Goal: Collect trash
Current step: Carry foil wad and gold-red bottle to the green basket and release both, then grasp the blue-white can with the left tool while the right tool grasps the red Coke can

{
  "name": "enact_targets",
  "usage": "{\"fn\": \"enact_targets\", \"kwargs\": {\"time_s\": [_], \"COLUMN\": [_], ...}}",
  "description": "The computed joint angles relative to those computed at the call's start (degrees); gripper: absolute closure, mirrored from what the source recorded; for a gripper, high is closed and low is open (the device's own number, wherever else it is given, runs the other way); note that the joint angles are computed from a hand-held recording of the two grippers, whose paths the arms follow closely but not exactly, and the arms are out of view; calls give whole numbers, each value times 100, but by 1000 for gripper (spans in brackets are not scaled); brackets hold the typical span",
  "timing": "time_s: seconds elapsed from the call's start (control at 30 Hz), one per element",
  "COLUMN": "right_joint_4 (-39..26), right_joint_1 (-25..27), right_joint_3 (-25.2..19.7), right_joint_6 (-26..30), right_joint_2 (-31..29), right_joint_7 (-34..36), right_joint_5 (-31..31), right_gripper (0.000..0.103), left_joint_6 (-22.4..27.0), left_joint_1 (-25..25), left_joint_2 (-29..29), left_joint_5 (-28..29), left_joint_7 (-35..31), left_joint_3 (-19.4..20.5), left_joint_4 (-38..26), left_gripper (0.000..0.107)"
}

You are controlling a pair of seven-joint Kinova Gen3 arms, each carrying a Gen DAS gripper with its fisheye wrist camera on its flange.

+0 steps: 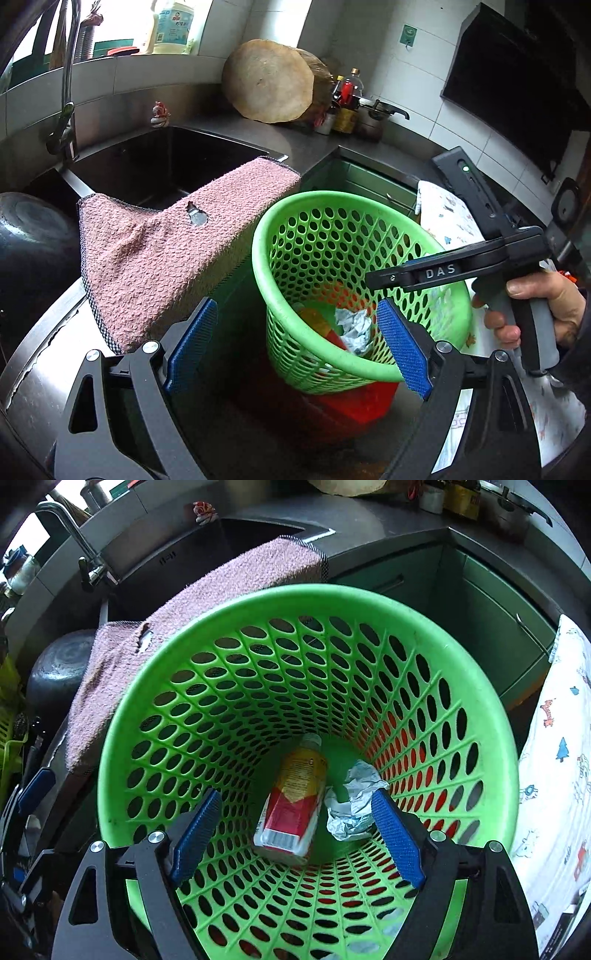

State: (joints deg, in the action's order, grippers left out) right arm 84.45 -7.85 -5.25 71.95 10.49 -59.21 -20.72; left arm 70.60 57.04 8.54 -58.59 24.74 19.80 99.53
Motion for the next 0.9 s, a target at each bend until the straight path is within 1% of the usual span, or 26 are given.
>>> {"fn": "enact_targets", "kwargs": {"time_s": [0.07,0.13,0.23,0.33,0.47,0.57,0.67,0.77,0.83,0.9], "right_joint_4": [68,112,191,261,233,205,180,169,190,147], "right_joint_1": [272,520,866,1265,1801,2197,2608,3055,3363,3690], "right_joint_3": [95,238,530,978,1639,2110,2477,2813,2951,3108], "right_joint_6": [114,298,565,952,1439,1754,1911,2047,2087,2256], "right_joint_2": [-242,-483,-863,-1222,-1559,-1641,-1671,-1573,-1500,-1318], "right_joint_7": [279,558,990,1518,2254,2800,3288,3815,4122,4511], "right_joint_5": [-315,-600,-914,-1194,-1303,-1352,-1299,-1290,-1299,-1348], "right_gripper": [18,18,17,14,13,12,12,12,12,12], "left_joint_6": [51,165,177,199,202,144,42,-37,-139,-259], "left_joint_1": [49,139,263,416,639,820,975,1150,1232,1268], "left_joint_2": [33,107,171,240,386,539,724,934,1068,1198], "left_joint_5": [-57,-112,-162,-242,-372,-446,-433,-382,-301,-161], "left_joint_7": [-60,-164,-277,-337,-427,-527,-752,-995,-1201,-1459], "left_joint_3": [28,47,36,16,-16,-89,-186,-327,-415,-494], "left_joint_4": [-104,-257,-432,-619,-915,-1165,-1471,-1805,-2027,-2259], "left_gripper": [20,20,19,19,17,16,16,14,14,13]}}
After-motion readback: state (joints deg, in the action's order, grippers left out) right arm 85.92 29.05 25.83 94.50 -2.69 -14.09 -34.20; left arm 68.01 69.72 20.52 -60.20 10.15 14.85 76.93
